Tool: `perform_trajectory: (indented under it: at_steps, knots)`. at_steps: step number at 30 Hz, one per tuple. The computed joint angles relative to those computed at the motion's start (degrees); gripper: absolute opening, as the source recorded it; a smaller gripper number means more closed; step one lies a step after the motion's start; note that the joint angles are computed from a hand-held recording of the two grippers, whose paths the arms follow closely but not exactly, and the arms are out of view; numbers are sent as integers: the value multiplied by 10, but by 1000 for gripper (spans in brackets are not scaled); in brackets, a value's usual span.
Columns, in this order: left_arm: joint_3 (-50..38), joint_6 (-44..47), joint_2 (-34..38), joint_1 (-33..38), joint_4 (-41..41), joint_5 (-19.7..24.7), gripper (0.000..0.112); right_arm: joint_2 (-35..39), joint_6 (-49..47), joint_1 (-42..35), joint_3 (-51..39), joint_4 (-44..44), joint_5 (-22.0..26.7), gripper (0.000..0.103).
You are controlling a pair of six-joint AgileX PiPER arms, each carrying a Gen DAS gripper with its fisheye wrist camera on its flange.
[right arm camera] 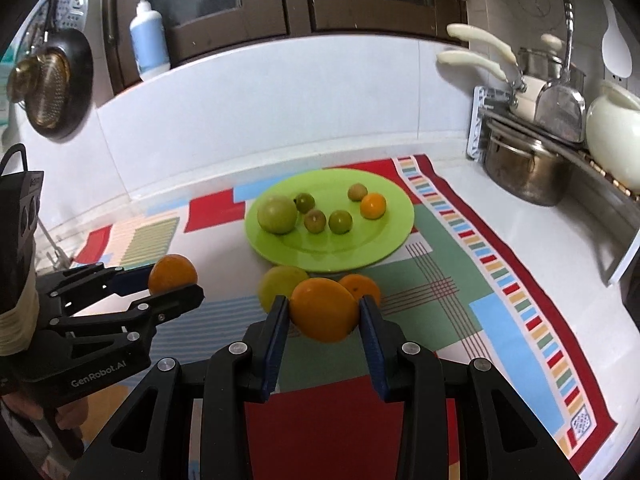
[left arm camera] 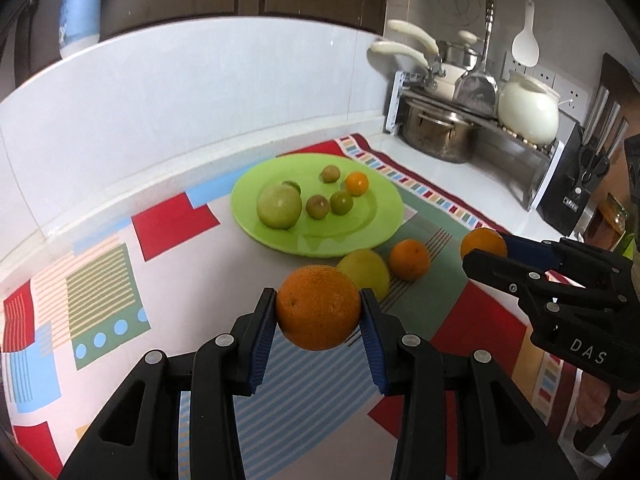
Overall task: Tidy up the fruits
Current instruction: 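Carry the orange and tangerine onto the green plate and open both grippers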
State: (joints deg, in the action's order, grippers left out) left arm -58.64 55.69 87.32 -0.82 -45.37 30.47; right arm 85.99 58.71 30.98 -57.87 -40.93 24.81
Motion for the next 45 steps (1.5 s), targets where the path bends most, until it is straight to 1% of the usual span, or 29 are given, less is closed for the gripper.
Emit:
perform_trajectory:
  at_steps: [5, 12, 18, 23, 27, 30, 39, 42, 45]
  knots:
    - [6, -43, -28, -17, 26, -19, 40, -24, -10, -2, 7, -3, -5, 37]
    - [-6, -122, -43, -52, 82, -48, 40, -46, -86, -26, 3, 41, -23, 37]
    - [-37, -203, -35, -82, 143, -69, 40, -48, -193, -60, -17, 115, -46, 37]
    - [-70, -257, -20, -98, 193, -78, 40, -34, -335, -98, -47, 236, -68, 37]
    - [-103, -293, 3, -106, 229, -81, 40, -12, -448, -125, -77, 336, -77, 37]
    - [-135, -304, 27, -106, 238, -75, 40, 12, -528, -140, -107, 406, -78, 37]
    - [-236, -306, 116, -101, 251, -55, 40, 92, -662, -164, -194, 516, -66, 37]
    - [-266, -302, 146, -98, 249, -43, 40, 123, -700, -175, -226, 556, -56, 37]
    - [-311, -314, 184, -95, 260, -22, 40, 157, -726, -184, -262, 582, -40, 37]
